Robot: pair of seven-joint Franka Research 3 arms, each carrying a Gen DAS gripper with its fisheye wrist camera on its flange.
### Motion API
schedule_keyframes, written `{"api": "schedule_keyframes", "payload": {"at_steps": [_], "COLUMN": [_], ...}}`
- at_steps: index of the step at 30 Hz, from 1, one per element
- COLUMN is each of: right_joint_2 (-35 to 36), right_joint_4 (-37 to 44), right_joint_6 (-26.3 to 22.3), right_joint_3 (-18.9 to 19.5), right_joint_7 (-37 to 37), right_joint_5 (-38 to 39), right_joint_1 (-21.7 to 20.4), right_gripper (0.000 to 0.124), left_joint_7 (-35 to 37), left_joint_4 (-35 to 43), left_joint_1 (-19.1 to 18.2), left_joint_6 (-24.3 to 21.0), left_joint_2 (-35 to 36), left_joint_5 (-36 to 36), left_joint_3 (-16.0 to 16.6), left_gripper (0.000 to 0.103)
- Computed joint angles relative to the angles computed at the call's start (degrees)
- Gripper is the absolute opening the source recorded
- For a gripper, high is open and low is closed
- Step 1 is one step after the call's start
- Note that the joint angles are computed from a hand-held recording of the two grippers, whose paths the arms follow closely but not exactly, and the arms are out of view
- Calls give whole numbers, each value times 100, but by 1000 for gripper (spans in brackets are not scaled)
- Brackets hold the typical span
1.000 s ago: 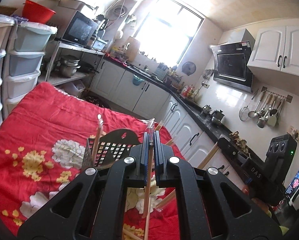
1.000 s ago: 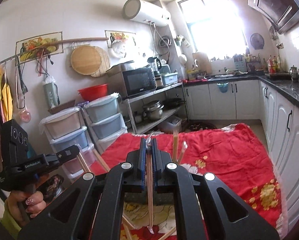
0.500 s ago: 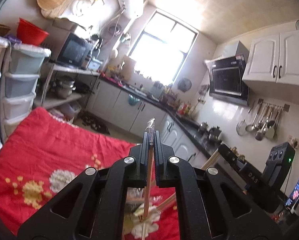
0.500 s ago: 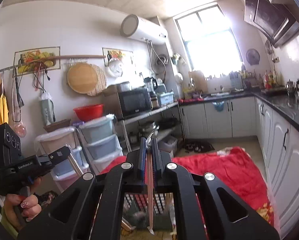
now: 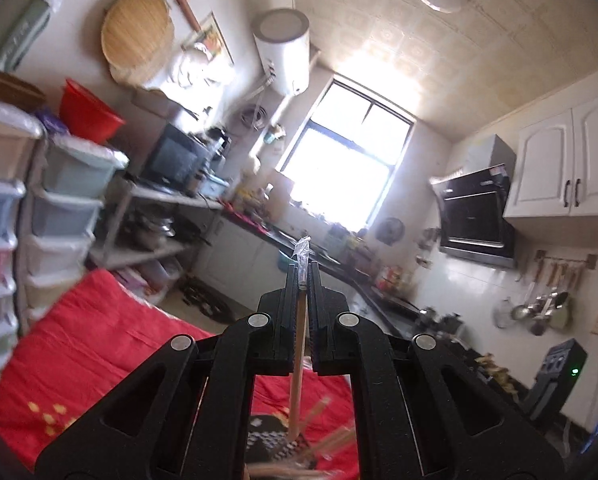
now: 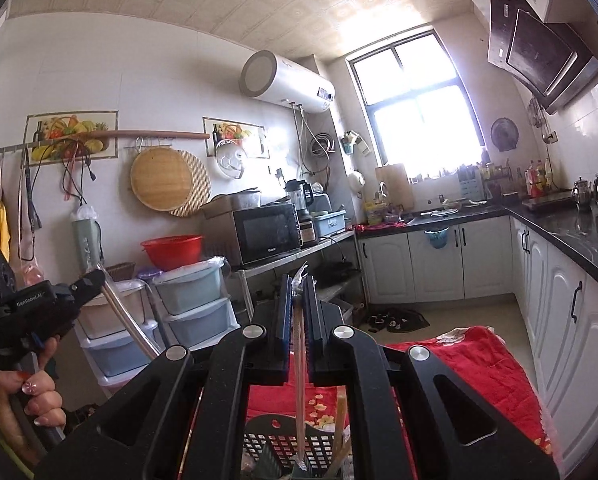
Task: Organize utensils
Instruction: 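Lower the right gripper's chopsticks deeper into the basket while the left gripper lowers its pair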
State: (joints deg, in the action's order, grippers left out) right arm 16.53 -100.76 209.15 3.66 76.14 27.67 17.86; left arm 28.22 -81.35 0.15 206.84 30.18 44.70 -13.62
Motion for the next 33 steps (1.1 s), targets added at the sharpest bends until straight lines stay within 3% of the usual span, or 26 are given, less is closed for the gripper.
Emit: {"api": "schedule_keyframes", "payload": {"at_steps": [2, 7, 11, 19, 30, 33], "right_joint_2": [96, 378, 565, 809, 1054, 1078], "right_joint_4": [78, 262, 404, 577, 802, 821], "right_joint_6": [-10, 85, 111, -23, -409, -519], "right_joint_3": [0, -14, -39, -108, -388, -534], "right_joint_7": [9, 14, -56, -203, -621, -792], "right_joint_5": [-22, -54, 12, 308, 971, 1216], "right_joint_1": [-3, 9, 52, 133, 458, 604], "right_gripper": [6, 6, 6, 6, 6, 6], "left_joint_7": [289, 541, 1079, 1834, 2293, 2383], "left_joint_4": [-105, -82, -167, -155, -95, -90], "left_joint_1": [-201, -199, -494, -622, -216, 16], "left_joint_6": [-3, -268, -377, -654, -1077, -1228], "left_joint_2": [-22, 97, 124, 338, 607, 670], "left_joint_5": [-360, -512, -1067, -1478, -1356, -1272], "left_joint_3": [237, 170, 433, 382, -380, -724], "left_gripper": [2, 2, 2, 2, 3, 3]}}
